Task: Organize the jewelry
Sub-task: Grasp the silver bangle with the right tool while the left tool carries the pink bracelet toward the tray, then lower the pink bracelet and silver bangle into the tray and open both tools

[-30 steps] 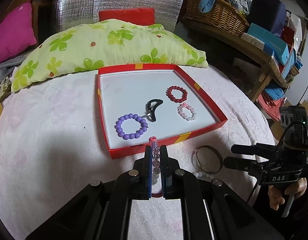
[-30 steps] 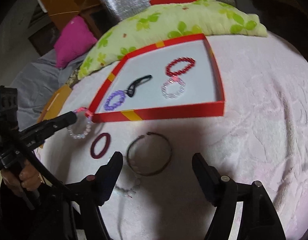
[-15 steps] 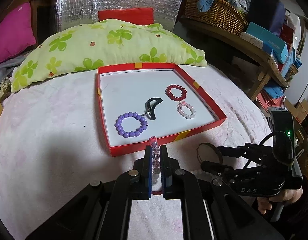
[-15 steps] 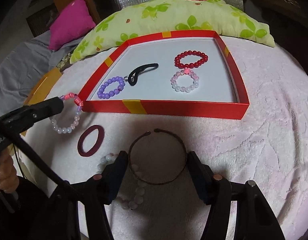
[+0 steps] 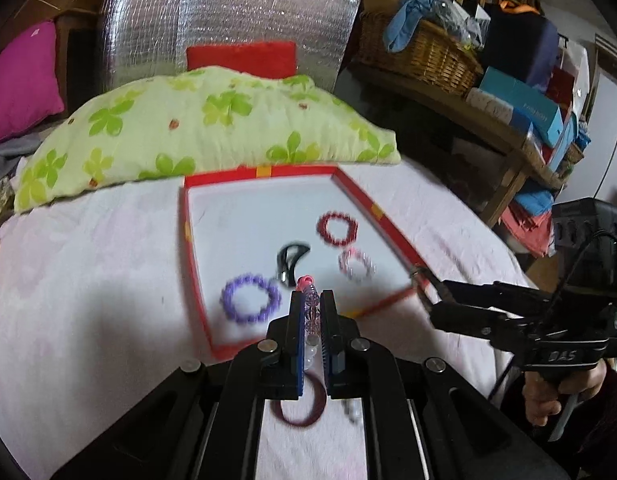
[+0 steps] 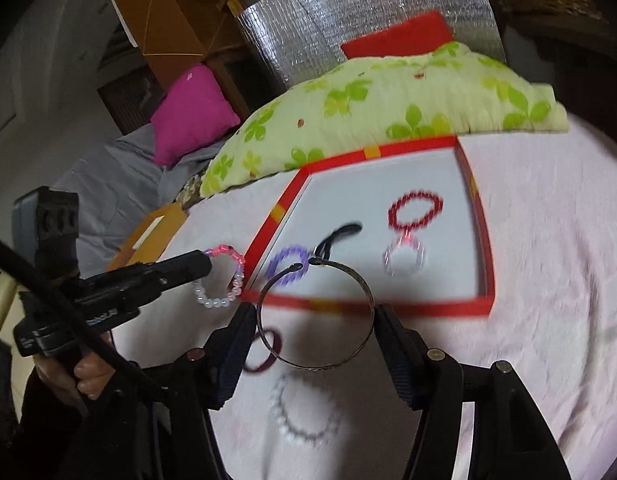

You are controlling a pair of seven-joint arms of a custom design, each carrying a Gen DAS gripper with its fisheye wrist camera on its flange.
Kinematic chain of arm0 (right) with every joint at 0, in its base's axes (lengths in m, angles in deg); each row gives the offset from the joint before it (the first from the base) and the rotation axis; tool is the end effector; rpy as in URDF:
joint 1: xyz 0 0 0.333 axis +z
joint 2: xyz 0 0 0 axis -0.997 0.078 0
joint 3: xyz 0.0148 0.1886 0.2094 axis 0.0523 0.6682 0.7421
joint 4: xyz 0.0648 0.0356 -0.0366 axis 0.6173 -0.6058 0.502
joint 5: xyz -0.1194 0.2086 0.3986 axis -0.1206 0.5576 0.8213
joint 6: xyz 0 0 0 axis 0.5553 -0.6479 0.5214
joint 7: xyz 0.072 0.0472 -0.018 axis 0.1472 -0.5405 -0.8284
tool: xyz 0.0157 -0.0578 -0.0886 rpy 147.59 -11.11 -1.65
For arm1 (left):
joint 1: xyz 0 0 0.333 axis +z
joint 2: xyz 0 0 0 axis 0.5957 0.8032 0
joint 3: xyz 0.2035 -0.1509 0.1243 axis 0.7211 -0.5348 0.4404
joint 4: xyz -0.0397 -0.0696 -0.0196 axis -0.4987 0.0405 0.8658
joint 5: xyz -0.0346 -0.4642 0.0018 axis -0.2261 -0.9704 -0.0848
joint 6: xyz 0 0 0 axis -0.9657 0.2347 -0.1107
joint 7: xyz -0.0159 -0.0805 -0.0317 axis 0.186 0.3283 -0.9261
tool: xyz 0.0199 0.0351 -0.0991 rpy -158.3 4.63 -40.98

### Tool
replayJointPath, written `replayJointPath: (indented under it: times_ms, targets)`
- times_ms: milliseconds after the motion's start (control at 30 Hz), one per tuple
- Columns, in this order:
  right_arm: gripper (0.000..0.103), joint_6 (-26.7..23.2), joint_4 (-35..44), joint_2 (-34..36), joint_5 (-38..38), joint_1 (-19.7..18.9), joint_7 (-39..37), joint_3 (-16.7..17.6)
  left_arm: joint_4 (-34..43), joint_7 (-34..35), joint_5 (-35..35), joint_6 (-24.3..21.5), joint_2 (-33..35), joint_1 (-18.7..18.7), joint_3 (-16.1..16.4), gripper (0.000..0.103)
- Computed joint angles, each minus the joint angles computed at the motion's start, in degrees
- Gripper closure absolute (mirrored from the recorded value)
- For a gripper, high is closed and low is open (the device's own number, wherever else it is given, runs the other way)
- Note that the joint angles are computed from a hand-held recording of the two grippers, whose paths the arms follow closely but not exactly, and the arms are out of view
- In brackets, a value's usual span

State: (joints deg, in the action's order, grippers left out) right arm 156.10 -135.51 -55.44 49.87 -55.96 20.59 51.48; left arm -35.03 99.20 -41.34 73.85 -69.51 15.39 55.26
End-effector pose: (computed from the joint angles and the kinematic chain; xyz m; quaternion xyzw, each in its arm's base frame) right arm 0.5282 0.3039 0.5347 -0.7470 0.4719 -0.0562 0.4649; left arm 0.4910 -0.4401 0.6019 -0.6065 0.6694 -0.3848 0.1898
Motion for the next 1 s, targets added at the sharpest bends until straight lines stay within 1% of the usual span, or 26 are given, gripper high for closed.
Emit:
replayJointPath:
  times_ms: [133,167,233,333,433,533,767,833,900,1000]
  targets:
    - [0.039,-2.4,6.8,6.0,-3.3,-1.8,3.9,0.7,5.2,2.5,-0.8,-0.1,4.7,0.4,1.1,0.095]
    - [0.039,-2.7,8.8,7.9,-5.6,-2.6,5.2,1.3,6.7,3.5,-1.5,0.2,6.1,0.5,1.6,0.095]
    - [0.039,-4.4,12.7,11.4,-9.0,-3.7,6.7,2.2,10.0,4.3,-1.8,-1.1,9.1,0.4,2.5,0.095]
    - [0.039,-7.2,17.9,16.1,-11.2,-5.0,7.7,3.5,15.0,5.9,-3.2,-3.3,13.9,0.0,3.9,0.095]
    - [0.039,-8.7,21.2,19.1,-13.6,-5.9,8.9,4.8,19.7,7.7,-4.4,-6.1,18.1,-0.8,4.9,0.095]
    - [0.039,-9.5,23.8,21.5,-16.6,-6.3,10.3,5.6,22.7,9.7,-5.5,-7.1,20.7,-1.4,5.8,0.095]
    - [0.037,-11.7,27.2,24.8,-21.7,-7.2,16.4,5.8,25.1,10.8,-9.4,-8.2,23.4,-1.5,6.8,0.095]
    - [0.037,-12.6,27.7,25.1,-20.8,-7.9,16.5,6.2,24.9,10.9,-10.2,-8.0,23.3,-1.5,6.9,0.086]
    - [0.037,-12.0,27.0,24.5,-19.6,-8.3,16.2,6.5,24.8,10.6,-10.2,-8.1,23.2,-1.7,7.0,0.079]
    - [0.037,-10.9,25.6,23.1,-16.4,-9.0,14.1,7.0,23.7,9.5,-9.1,-8.3,22.0,-2.1,7.3,0.074]
